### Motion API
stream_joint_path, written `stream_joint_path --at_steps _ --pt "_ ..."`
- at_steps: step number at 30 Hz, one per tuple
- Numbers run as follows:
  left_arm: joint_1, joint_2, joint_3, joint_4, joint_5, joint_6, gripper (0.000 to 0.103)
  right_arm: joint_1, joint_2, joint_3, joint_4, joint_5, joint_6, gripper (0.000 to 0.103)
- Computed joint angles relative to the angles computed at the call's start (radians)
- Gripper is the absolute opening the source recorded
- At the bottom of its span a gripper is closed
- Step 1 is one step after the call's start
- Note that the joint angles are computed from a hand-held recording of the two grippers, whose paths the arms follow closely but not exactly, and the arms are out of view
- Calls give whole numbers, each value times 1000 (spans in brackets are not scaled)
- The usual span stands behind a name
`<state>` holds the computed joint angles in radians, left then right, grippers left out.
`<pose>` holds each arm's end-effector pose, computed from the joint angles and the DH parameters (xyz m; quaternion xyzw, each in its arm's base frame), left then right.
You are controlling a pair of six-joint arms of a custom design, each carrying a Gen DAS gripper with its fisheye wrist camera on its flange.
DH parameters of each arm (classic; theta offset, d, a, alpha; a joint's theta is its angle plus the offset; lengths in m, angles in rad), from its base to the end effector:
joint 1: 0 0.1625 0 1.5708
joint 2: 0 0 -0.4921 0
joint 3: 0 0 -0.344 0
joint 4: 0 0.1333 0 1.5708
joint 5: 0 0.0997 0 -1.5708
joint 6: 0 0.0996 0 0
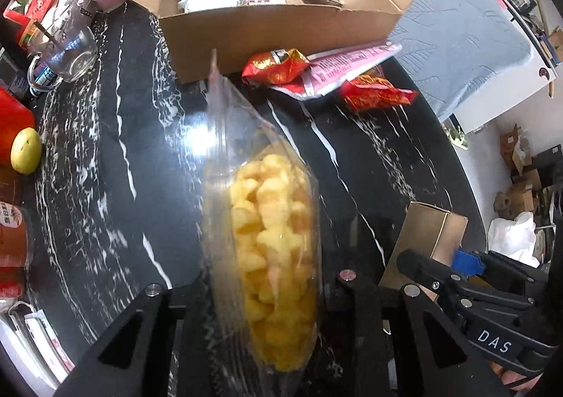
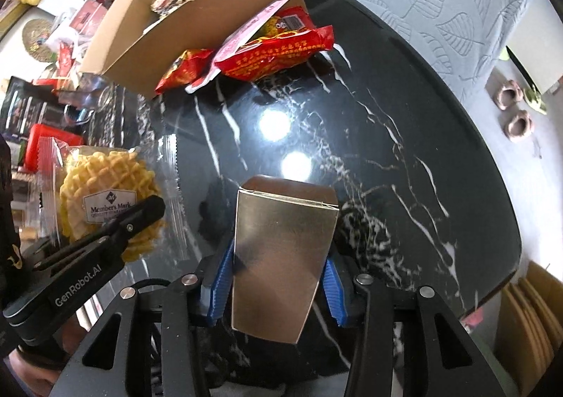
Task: Organize snacks
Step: 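Lift the puffs bag and gold box and carry them toward the box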
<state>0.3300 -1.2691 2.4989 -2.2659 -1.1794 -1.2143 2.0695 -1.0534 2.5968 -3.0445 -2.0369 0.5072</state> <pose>-0.2284 -0.2593 0.1782 0.0639 0.9453 -0.0894 0.3071 0.2433 -0.2616 0.1506 0.0039 -0.9724 0.0816 0.2186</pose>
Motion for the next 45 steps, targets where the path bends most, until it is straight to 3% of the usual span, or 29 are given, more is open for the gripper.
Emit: stream_joint_path --at_steps 13,18,26,34,45 --pt "-180 -138 -1 139 -42 -96 26 120 -71 16 52 14 51 45" --pt "-201 -148 -9 143 -23 -98 26 175 -94 9 72 10 75 45" --pt "-267 -220 -43 247 -18 -121 26 247 -103 -5 68 9 124 45" --pt "-264 -241 -86 295 28 -106 26 278 -105 -54 86 3 98 45" --pt "-199 -219 -172 301 150 -40 26 256 -127 -169 154 -15 -24 45"
